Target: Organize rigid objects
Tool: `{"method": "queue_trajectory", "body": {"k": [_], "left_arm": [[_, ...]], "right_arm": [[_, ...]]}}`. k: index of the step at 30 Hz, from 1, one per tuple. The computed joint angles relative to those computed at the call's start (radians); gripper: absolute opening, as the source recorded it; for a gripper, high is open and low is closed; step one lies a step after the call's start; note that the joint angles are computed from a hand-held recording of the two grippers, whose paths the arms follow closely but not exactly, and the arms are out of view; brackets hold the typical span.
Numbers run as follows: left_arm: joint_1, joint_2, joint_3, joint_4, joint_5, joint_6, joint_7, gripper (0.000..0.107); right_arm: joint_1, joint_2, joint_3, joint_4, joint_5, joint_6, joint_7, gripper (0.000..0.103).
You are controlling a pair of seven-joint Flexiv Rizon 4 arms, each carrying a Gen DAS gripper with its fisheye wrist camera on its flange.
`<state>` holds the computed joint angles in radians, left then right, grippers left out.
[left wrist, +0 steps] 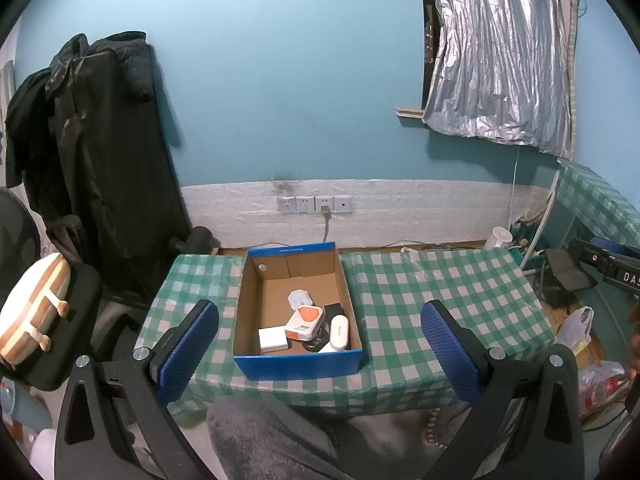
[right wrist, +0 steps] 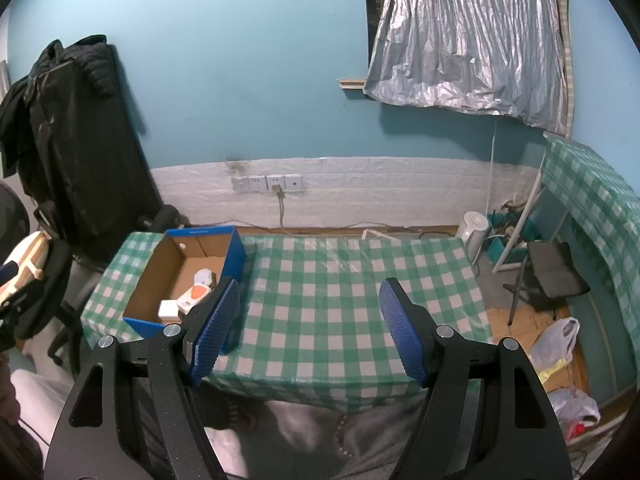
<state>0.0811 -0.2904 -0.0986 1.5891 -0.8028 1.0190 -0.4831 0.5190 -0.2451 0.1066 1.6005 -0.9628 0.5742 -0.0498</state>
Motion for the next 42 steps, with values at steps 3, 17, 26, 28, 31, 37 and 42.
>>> {"method": "queue_trajectory", "body": {"k": [3, 17, 26, 28, 31, 37, 42], "left_arm": [[0.000, 0.003, 0.000, 0.002, -0.002, 0.001, 0.002, 0.102], [0.000, 0.000, 0.000, 0.002, -0.003, 0.004, 0.005, 0.102], [-0.001, 0.001, 0.003, 0.003, 0.009, 0.002, -0.005, 0.102], [-0.001, 0.001, 0.002, 0.005, 0.007, 0.003, -0.003, 0.102], [0.000, 0.002, 0.003, 0.006, 0.008, 0.000, -0.005, 0.102], [-0.001, 0.002, 0.003, 0.010, 0.006, 0.008, -0.007, 0.102], [-0.003, -0.002, 0.006, 0.007, 0.014, 0.023, -0.033, 0.102]], "right_arm": [[0.001, -0.001, 0.000, 0.000, -0.001, -0.001, 0.003, 0.072], [0.000, -0.001, 0.000, 0.000, 0.002, 0.000, 0.001, 0.072], [0.003, -0.003, 0.001, -0.001, 0.005, -0.003, 0.005, 0.072], [0.003, -0.004, 0.001, -0.002, 0.008, -0.003, 0.002, 0.072], [0.005, -0.007, 0.000, -0.005, 0.009, -0.008, 0.002, 0.072], [0.007, -0.007, 0.001, -0.004, 0.010, -0.008, 0.005, 0.072], [0.010, -0.008, 0.000, -0.006, 0.010, -0.013, 0.006, 0.072]]}}
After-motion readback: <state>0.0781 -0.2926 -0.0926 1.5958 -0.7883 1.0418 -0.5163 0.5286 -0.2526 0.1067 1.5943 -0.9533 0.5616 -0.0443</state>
